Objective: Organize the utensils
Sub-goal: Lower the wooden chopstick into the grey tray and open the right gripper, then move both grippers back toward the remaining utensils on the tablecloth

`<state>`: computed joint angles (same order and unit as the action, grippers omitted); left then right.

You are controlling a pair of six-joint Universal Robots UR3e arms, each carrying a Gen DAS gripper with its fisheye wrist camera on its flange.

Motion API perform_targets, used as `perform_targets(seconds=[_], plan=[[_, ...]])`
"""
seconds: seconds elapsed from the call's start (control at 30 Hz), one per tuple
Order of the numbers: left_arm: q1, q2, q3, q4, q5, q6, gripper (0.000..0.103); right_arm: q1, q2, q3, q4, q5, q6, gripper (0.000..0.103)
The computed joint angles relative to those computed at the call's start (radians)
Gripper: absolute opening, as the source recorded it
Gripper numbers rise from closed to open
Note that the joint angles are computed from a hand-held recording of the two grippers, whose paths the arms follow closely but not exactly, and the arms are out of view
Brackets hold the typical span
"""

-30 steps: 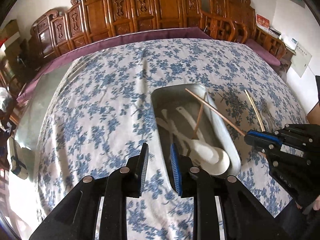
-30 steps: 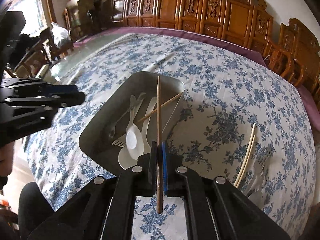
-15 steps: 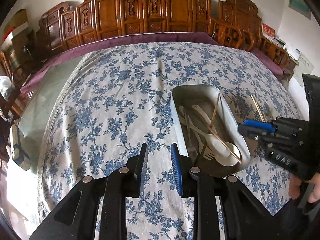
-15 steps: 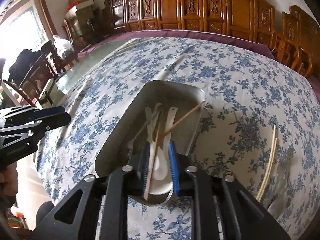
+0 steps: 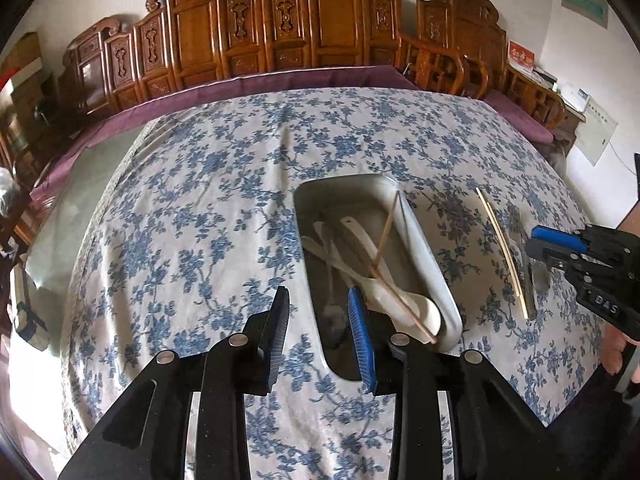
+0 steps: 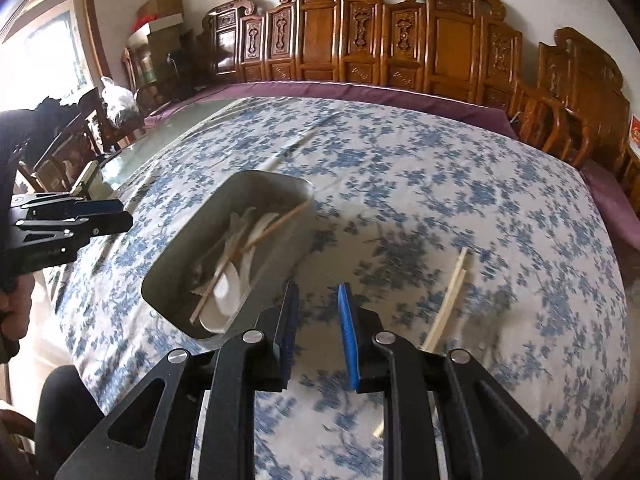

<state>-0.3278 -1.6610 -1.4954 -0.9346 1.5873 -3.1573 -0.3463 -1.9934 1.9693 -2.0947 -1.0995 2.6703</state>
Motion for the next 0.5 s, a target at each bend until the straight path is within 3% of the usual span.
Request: perform_targets(seconds=[0.13, 0.23, 0.4, 0.5], plan=[[-0.044, -0.041, 0.035, 0.004, 0.02, -0.025, 0.03, -0.164, -0.133, 0.057, 0.14, 0.08, -0.14, 0.022], [-0.082, -0.07, 0.058, 0.014, 0.034, -0.047, 0.042, -0.315, -0.227, 0.084, 0.279, 0.124, -0.279, 0.022], [-0.164, -0.148, 0.144, 0.01, 0.042, -0.099, 0.042, -0.577, -0.326, 0.118, 0.464, 0.169, -0.523, 0.022], [-0.216, -0.209, 0.209, 0.013, 0.036, -0.137, 0.043, -0.666, -0.316, 0.147, 0.472, 0.166, -0.598, 0.022]])
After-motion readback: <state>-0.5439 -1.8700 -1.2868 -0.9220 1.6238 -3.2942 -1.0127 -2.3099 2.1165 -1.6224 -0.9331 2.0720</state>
